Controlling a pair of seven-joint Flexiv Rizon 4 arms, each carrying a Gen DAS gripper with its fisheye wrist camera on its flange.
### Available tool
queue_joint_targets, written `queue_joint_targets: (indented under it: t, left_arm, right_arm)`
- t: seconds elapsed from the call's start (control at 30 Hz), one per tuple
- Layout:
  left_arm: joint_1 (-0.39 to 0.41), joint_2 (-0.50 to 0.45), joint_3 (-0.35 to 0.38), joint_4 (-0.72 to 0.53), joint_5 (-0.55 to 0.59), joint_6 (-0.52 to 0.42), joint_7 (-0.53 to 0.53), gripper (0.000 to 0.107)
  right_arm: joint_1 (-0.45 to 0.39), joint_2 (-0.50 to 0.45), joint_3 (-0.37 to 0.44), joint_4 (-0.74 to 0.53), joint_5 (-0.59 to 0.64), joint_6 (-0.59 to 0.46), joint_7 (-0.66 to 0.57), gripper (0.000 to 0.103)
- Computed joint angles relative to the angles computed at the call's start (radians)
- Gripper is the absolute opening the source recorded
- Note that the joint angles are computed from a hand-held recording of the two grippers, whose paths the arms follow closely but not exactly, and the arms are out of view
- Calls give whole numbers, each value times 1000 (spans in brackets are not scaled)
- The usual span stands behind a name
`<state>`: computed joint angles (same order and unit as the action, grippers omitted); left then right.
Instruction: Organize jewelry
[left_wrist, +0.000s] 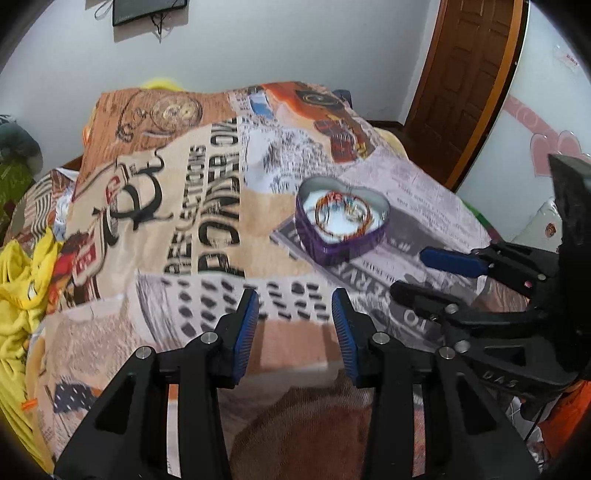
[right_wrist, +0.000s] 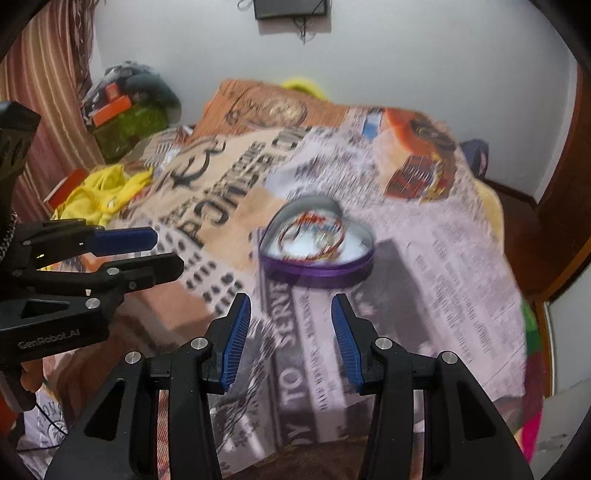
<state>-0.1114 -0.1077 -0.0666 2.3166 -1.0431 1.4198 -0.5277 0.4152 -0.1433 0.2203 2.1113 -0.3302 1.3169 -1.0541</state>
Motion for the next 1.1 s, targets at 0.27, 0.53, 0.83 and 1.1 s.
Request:
queue_joint_targets:
  t: [0.27, 0.53, 0.83, 1.1]
  left_arm:
    - [-3, -7, -18, 20, -95, 5, 74, 40]
    - [-34, -19, -18, 18, -156, 37, 144, 40]
    - [-31, -18, -11, 18, -103, -13, 121, 40]
    - [-29, -44, -21, 9, -18, -22, 76, 29]
  right_arm:
    - [18, -47, 22, -19, 66, -39, -76, 42]
    - [-7, -80, 77, -69, 177, -48, -209, 15]
    - [23, -62, 38, -37, 161, -5, -182, 6]
    - [14, -12, -7, 28, 67, 57, -73, 6]
